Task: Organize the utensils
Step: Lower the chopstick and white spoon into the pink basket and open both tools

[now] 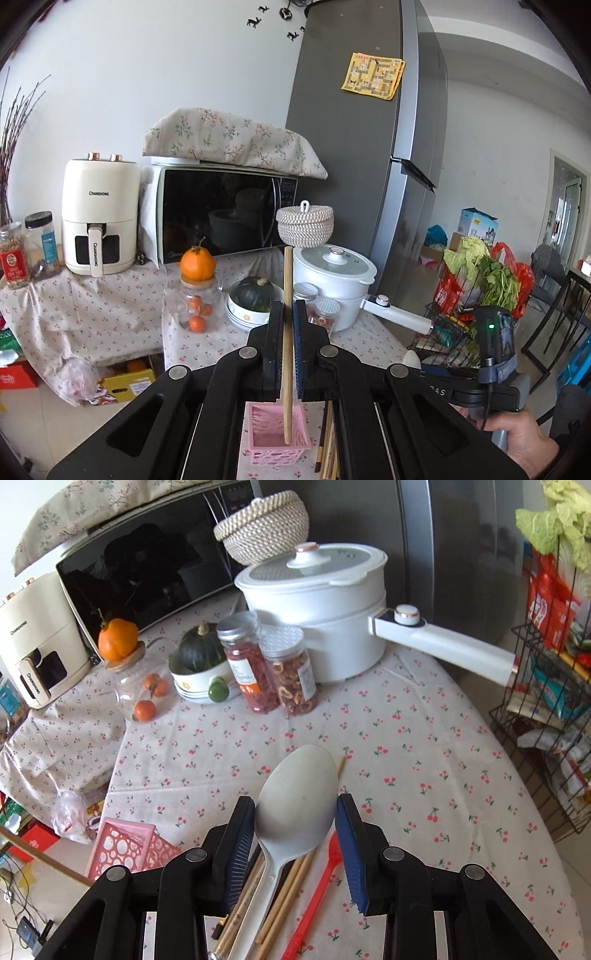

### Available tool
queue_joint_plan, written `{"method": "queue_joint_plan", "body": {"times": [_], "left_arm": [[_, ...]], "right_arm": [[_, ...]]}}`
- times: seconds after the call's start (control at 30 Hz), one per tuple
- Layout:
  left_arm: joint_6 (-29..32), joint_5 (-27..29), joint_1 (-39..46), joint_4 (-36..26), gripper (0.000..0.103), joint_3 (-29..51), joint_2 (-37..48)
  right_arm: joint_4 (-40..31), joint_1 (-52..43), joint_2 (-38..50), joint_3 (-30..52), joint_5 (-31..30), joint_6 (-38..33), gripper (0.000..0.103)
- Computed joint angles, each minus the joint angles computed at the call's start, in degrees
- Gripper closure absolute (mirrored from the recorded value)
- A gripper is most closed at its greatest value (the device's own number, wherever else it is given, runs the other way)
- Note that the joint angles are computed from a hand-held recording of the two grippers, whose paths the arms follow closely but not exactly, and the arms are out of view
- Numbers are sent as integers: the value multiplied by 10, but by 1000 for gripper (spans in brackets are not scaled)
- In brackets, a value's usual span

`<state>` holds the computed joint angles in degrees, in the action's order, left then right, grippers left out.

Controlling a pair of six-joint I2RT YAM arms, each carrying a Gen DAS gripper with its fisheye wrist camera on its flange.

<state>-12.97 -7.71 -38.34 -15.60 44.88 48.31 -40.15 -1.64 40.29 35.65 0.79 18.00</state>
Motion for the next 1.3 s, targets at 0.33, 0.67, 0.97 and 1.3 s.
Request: {"method": "queue_joint_plan", "body": {"times": [0.33, 0.67, 0.97, 1.3], "left_arm": [[37, -10, 11, 77, 98, -12, 176], [22, 45, 48, 108, 95, -12, 256], [12, 5, 85, 8, 42, -21, 203], [55, -4, 124, -60, 33, -39, 207]], "right_arm": [[102, 171, -3, -19, 150, 75, 64], [216, 294, 81, -27, 261, 91, 63], [303, 329, 156, -23, 308, 98, 63], [375, 408, 276, -12, 432, 65, 62]]}}
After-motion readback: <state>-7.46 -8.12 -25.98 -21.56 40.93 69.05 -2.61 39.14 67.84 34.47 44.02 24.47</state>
